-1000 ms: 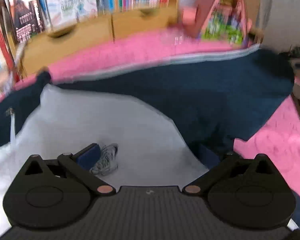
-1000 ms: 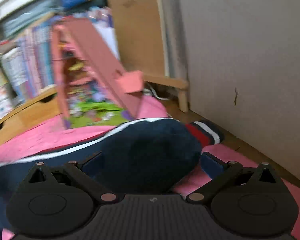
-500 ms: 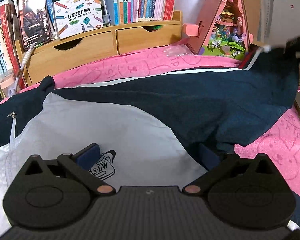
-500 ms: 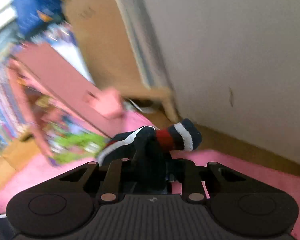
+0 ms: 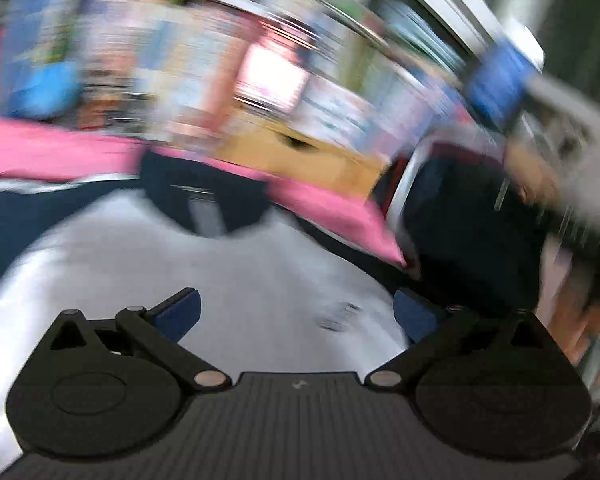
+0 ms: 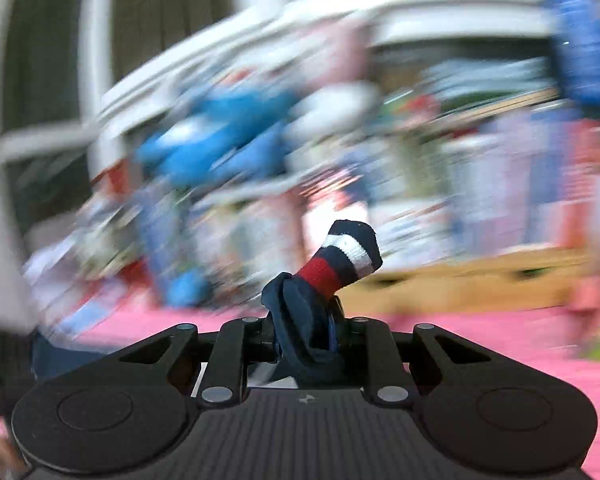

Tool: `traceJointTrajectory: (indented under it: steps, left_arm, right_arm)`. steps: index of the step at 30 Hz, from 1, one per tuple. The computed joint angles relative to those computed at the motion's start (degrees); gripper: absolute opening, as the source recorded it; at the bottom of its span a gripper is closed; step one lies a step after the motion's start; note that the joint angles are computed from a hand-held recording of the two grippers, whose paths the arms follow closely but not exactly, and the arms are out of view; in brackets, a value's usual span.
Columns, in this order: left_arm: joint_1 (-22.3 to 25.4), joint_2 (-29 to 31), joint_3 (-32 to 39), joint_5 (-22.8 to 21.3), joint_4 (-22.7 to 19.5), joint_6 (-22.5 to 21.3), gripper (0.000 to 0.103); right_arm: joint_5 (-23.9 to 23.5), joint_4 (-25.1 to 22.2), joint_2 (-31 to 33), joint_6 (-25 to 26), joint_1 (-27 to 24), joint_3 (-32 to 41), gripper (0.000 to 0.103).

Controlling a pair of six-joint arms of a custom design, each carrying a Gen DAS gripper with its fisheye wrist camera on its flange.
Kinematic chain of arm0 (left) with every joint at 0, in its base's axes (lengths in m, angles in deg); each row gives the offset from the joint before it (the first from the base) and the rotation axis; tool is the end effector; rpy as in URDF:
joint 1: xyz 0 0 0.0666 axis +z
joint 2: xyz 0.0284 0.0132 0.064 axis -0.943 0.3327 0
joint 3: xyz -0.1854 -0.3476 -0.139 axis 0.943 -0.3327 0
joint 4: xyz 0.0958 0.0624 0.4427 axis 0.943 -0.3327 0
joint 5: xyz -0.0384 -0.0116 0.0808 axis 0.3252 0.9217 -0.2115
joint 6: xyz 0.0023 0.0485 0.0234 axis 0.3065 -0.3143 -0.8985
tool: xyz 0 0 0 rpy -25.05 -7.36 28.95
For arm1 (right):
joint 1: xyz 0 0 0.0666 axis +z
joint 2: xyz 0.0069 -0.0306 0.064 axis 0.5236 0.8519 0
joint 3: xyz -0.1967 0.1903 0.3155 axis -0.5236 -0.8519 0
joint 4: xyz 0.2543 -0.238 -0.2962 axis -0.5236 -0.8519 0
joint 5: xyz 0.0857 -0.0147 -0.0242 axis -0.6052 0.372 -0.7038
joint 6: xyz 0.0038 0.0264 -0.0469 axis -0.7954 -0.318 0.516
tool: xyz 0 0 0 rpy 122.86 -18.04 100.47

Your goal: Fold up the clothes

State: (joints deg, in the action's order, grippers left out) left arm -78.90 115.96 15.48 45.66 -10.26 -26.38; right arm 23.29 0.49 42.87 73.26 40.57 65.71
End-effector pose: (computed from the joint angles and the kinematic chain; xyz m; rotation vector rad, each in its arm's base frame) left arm 0.5676 -0.0974 0.3136 0.0243 2.1787 -0.7000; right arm 0.5609 0.1006 0.3628 -0.3317 1.9314 0.4830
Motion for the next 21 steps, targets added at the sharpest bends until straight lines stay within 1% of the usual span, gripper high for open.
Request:
traceJointTrajectory:
  steps: [2,3,4,5,6,7,8,10,14,15,17,19,21]
  left_arm:
    - [3.4,-1.8,-2.4,-0.5,-0.2,3.5,0.103]
    - [4.8,-2.3,-3.4,-0.6,-0.9,4.7,0.103]
    - [5.9,-2.5,-4.1,-0.3,-1.4,5.7,0.103]
    - [6.9,-2.6,-4.7,0.6,-1.8,6.9,0.103]
    - [7.8,-2.5,-5.2,1.7,-2.0,7.9,0.103]
    - [8.6,-2.5,-5.6,3.0,-2.1,8.8,0.103]
    - [9.1,-2.6,-6.1,4.5,-1.6,9.5,0.103]
    - [9.8,-2.7,-6.8,7.0,0.1,10.9,0.103]
    - [9.9,-1.9,-6.4,11.9,2.3,14.6,0.103]
    - [9.6,-1.6,-6.1,12.4,2.0,14.8,0.103]
    - [8.7,-1.2,-5.1,11.3,-0.2,13.5,0.103]
    - [7.9,-1.7,-5.1,10.7,-2.4,11.9,0.103]
    - [8.0,-2.9,-6.5,14.0,-2.0,12.4,0.103]
  right_arm:
    - [-0.8,-5.1,3.5,1.6,3.9,2.9,0.029]
    - [-1.1,-7.7,4.9,2.3,5.3,3.8,0.041]
    - [-1.2,-10.0,5.9,3.0,6.5,4.5,0.06]
    - [-1.2,-11.0,6.1,3.7,7.3,4.2,0.069]
    - [-0.8,-10.7,5.6,4.3,8.1,3.2,0.08]
    - [-0.1,-10.1,4.9,5.4,8.7,2.0,0.086]
    - [0.7,-9.7,3.9,6.7,9.1,0.8,0.089]
    - [2.2,-7.7,1.5,9.4,8.9,-1.9,0.103]
    - [4.7,-4.0,-3.7,15.6,7.7,-7.9,0.103]
    - [5.1,-3.6,-4.6,16.1,7.5,-9.2,0.103]
    - [5.9,-3.2,-5.8,16.1,7.0,-11.0,0.103]
    - [6.6,-3.1,-5.6,15.1,6.6,-11.8,0.103]
    - [7.0,-3.1,-5.2,14.5,6.2,-12.6,0.103]
